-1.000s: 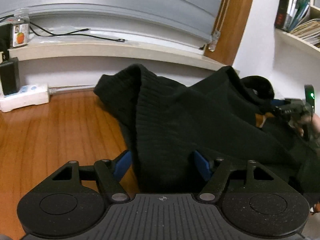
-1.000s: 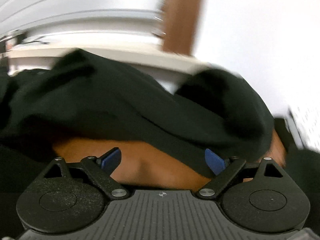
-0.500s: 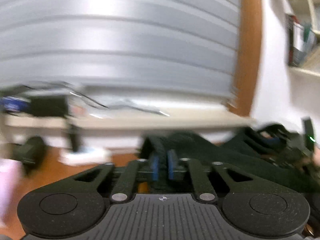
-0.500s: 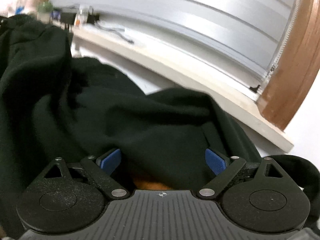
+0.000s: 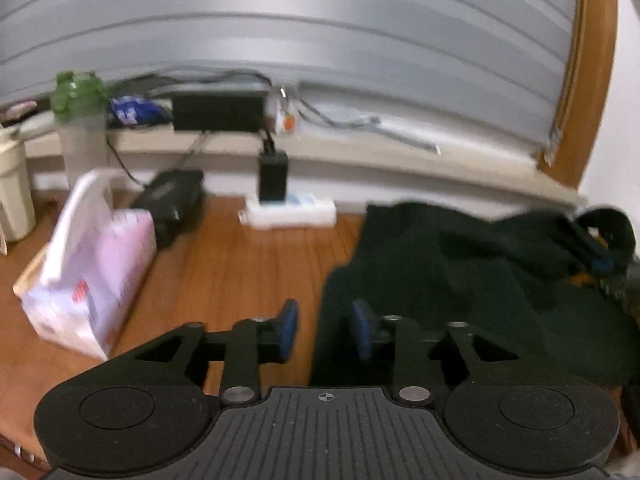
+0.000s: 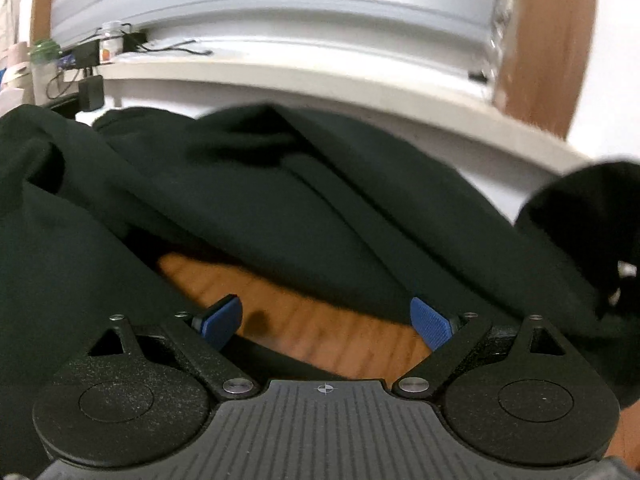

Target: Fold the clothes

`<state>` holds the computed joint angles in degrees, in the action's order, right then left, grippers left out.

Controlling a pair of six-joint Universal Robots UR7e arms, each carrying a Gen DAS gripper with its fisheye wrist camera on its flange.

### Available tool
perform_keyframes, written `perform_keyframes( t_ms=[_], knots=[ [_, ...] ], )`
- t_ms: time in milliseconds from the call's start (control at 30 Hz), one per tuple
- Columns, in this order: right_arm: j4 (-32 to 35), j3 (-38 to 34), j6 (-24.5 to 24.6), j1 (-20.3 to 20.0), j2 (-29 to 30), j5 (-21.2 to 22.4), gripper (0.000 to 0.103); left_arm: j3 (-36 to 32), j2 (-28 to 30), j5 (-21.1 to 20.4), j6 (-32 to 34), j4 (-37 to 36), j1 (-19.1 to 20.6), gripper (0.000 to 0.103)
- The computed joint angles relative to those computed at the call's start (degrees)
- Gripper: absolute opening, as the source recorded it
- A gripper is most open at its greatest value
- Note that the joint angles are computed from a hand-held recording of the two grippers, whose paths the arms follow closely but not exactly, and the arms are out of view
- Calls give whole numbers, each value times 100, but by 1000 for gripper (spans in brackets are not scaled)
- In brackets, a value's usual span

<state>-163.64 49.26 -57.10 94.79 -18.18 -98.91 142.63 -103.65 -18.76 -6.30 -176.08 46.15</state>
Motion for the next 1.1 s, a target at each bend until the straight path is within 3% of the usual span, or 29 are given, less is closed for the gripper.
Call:
perform_keyframes(
  t_ms=[133,267,400,533,633,733,867,1100],
  knots=[
    [180,-13,362,-92,-59,186,91,-668,769,-431,1241,-1134,398,64],
    [159,-7,414,-88,-51,114,91,-1710,1713,-1454,1990,-1522,1215,74],
    [95,36,336,-78,-57,49,92,-2941,2625,-2254,2237,-984,1959,76],
    [135,37,389,-90,-76,90,92,-3948,3315,-2516,2101,176,2471,73],
    [194,38,466,-110,-100,177,94,-4302,3474,-2944,1892,1060,2732,66],
    [233,37,525,-123,-114,243,95,-4357,3577,-3253,2043,1101,2836,65],
    [308,11,530,-124,-110,257,95,-4228,3768,-3175,2459,112,2775,36],
    [239,67,534,-138,-139,337,95,-3530,3712,-2508,3939,-3588,1938,31]
  ],
)
